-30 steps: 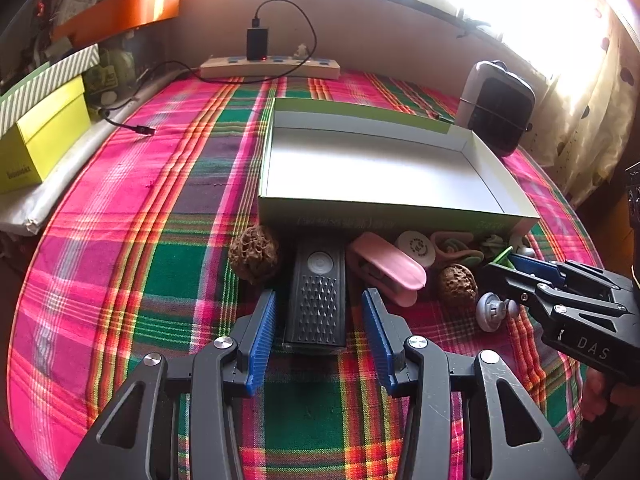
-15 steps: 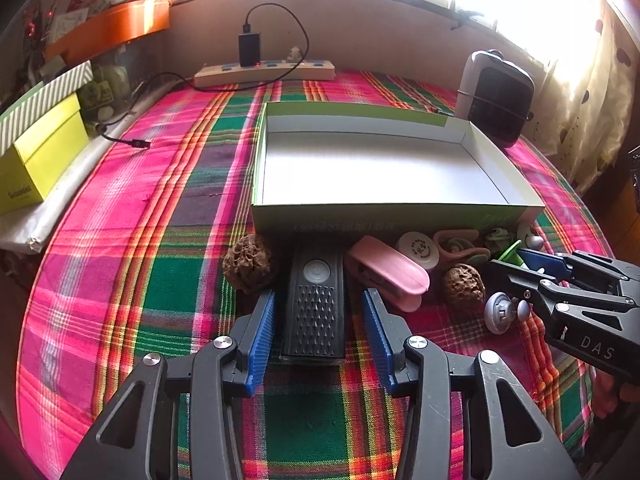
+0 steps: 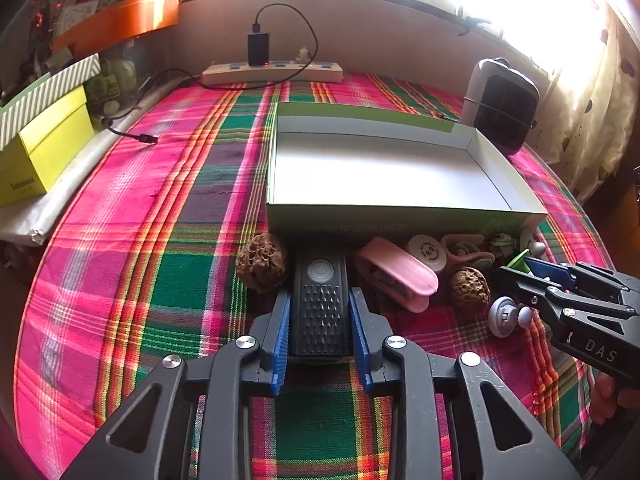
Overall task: Organize objects
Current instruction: 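Close left tool on the black device while right tool closes on the green-topped spool, then carry the black device into the white box with left tool while right tool carries the spool in, both opening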
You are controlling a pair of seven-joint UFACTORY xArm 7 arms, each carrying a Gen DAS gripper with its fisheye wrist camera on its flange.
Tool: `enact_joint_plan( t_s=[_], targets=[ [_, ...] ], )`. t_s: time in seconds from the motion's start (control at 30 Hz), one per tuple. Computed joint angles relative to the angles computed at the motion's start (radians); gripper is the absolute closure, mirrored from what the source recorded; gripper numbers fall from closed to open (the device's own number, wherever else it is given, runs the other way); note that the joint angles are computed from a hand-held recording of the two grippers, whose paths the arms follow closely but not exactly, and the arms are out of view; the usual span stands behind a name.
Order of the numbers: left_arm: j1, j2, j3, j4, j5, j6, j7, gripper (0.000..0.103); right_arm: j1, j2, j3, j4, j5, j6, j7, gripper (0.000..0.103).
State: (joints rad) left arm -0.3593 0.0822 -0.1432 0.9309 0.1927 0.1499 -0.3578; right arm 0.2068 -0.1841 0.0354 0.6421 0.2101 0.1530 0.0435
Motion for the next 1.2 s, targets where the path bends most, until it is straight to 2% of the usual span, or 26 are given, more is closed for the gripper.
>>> enact_joint_plan(
  t_s=[0.43,0.9,1.2],
  targets=[
    [-0.001,-0.017,-0.003,-0.014,-0.004,-0.005,0.006,0.078,-0.001,-0.011,-0.001,-0.008,-0.004,-0.004,0.018,0.068],
    [0.01,-0.071,-0.026,-0.038,-0.082,-0.038,0.078,0.078,0.013,-0.05,-0.015,-0.021,0.005,-0.011,0.016,0.068],
    [0.014,-0.09,-0.03,-0.034,-0.072,-0.052,0.077,0.078,0.005,-0.07,-0.008,-0.019,-0.017,-0.017,0.035,0.068]
  ],
)
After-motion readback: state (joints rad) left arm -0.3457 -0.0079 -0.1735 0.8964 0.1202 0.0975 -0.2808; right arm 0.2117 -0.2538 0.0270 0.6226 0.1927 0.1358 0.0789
